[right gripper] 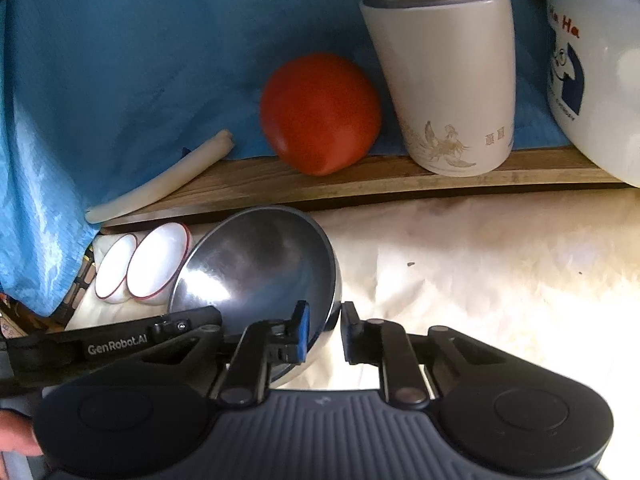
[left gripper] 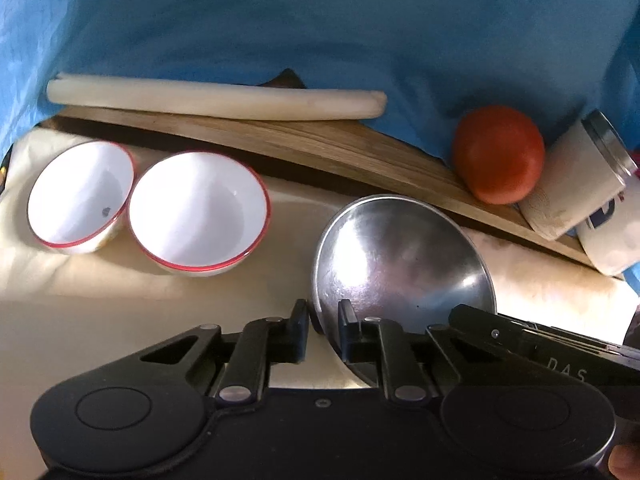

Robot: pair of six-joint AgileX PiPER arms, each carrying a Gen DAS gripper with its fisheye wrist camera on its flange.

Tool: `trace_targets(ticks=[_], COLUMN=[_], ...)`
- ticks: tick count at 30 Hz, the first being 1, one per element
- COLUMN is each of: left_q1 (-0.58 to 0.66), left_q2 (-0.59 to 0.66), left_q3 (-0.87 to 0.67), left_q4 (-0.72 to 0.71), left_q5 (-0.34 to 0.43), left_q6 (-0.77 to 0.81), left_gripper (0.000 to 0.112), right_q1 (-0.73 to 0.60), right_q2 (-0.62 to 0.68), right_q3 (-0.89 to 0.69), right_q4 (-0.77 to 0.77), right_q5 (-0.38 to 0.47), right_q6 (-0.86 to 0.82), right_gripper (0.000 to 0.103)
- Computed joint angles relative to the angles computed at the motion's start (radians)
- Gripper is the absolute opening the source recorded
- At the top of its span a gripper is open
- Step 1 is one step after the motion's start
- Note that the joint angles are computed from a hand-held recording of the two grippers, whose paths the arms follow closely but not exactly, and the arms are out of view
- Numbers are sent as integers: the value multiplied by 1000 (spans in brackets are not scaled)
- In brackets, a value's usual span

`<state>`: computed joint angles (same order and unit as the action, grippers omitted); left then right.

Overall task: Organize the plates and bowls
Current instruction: 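Lift the steel bowl with both tools and carry it onto the plate stack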

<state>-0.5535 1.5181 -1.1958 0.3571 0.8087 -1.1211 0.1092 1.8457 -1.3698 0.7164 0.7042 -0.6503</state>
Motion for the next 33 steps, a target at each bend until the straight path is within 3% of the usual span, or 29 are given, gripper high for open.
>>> trace_targets(ticks=[9,18,27,33], left_q1=[-23,-155,-285,-343], left_q2=[-21,-38,6,54], left_q3=[-34,-68,-110,-137], left_q4=[-64,-127,-227,-256], left_q5=[18,29,25,36], left_q6=[117,244,389,445], left_gripper=[15,15,15,15], right_q1=[-29,-154,-325,-422], right_q2=[-152,-427,-673,-730], right_q3=[171,446,650,710], right_q4=[-5,-43,-144,-159], right_q5=[-58,-94,-44,3], right_q6=[6,62,174,184], right_gripper=[17,18,18,18])
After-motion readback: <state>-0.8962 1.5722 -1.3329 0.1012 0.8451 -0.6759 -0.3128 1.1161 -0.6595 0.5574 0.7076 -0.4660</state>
